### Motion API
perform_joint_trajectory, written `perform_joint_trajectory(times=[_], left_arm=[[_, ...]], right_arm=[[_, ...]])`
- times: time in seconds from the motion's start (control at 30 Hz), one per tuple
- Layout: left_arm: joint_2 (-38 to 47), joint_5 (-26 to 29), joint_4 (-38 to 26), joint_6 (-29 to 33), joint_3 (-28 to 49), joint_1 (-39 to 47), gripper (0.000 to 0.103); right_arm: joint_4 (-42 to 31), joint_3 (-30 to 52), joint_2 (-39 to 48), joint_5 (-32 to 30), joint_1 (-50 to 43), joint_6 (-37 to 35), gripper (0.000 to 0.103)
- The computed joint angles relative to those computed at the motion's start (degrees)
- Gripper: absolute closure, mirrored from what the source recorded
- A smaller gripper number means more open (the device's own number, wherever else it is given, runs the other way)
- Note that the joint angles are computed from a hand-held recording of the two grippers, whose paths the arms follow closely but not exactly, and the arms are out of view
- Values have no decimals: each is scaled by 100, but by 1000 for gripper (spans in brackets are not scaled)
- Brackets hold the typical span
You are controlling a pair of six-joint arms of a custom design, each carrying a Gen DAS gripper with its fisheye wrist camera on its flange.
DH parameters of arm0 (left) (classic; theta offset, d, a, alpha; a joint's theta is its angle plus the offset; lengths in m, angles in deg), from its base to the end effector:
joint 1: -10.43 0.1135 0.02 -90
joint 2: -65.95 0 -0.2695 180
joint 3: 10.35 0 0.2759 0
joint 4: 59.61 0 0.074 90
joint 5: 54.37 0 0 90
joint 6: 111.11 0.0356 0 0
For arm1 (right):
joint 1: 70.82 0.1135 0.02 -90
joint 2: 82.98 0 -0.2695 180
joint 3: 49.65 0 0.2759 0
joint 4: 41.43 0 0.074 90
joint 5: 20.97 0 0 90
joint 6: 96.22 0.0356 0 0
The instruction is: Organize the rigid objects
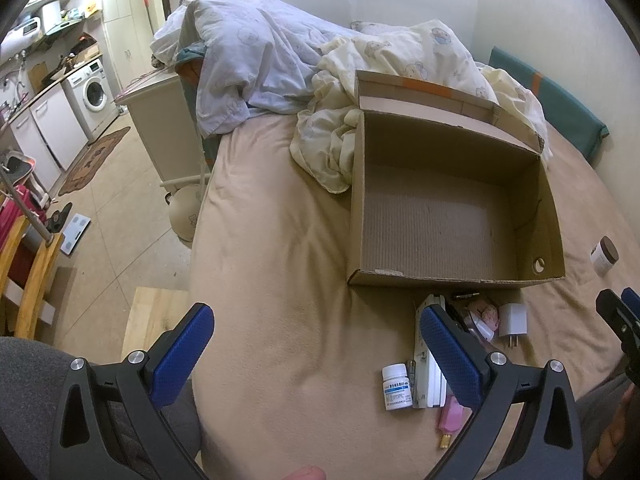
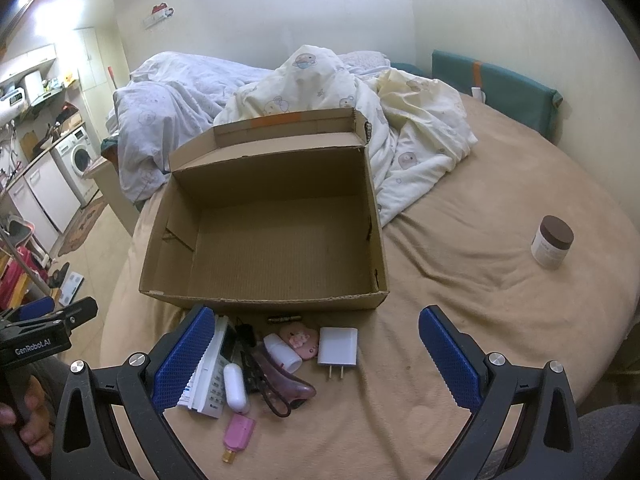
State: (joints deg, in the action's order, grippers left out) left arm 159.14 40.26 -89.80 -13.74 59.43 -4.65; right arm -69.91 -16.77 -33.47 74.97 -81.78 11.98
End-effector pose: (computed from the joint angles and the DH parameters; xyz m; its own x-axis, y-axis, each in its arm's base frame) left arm 0.3402 -0.0947 0.1848 -0.7316 0.3295 -0.5969 0.4027 0.9152 0.0117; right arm 0.1825 -0.0391 0.1620 -0.5793 0.4286 -0.6933 0.4650 0.8724 0.1508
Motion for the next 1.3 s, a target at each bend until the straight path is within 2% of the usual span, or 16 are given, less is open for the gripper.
perform_joint_trajectory(times=[1.3], left_arm=[[48, -34, -111, 12, 59, -26, 0]], right_arm=[[61, -83, 73, 180, 73, 32, 0]])
